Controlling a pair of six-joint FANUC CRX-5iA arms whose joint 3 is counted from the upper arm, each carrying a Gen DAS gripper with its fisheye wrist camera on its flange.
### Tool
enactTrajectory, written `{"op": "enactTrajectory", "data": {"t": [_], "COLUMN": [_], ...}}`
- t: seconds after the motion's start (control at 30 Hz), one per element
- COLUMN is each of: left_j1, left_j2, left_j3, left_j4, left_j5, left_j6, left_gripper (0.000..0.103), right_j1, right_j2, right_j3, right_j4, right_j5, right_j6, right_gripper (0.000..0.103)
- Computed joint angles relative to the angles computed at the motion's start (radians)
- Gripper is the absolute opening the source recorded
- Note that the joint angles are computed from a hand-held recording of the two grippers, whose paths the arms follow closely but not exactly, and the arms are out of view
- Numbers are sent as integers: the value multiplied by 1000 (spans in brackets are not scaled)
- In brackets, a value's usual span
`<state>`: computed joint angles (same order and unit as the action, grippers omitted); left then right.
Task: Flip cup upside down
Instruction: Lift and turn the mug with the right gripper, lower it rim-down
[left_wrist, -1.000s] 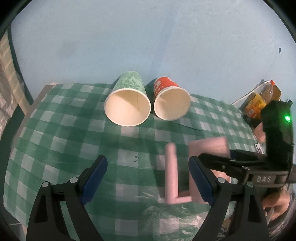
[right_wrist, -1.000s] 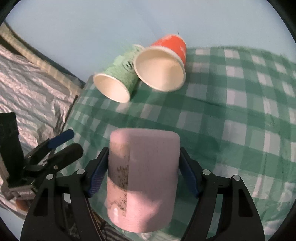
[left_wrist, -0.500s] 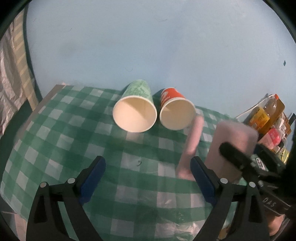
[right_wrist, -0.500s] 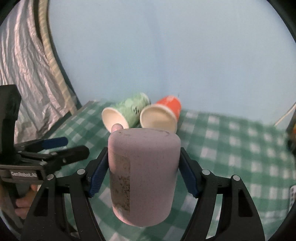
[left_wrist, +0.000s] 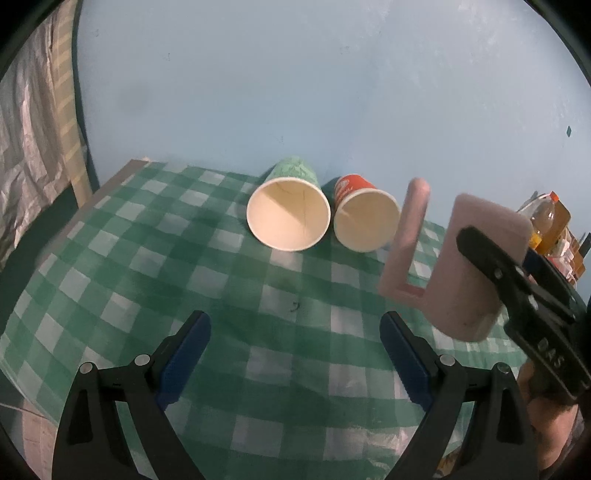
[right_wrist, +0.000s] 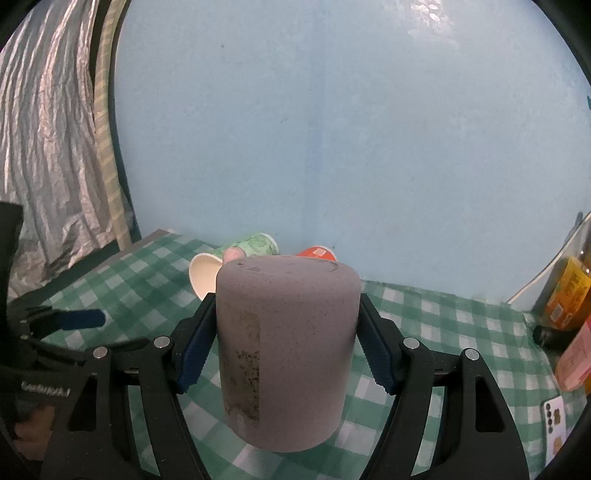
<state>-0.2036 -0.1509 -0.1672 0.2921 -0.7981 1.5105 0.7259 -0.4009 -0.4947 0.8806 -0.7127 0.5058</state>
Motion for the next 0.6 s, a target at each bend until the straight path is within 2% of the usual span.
{"op": "enactTrajectory", "data": {"t": [0.13,0.6], "left_j1": [0,10], "left_j2": [2,0], "left_j3": [-6,-10], "left_j4": [-1,-2], "left_j5": [2,2], "left_j6": [3,1], "left_gripper": [94,94], "right_j1": [-8,-28], "right_j2": [21,107], "right_j3": [4,45], "right_j4": [10,-71], "right_j5": [1,-36], "right_j6": [-5,85], "right_gripper": [73,73]}}
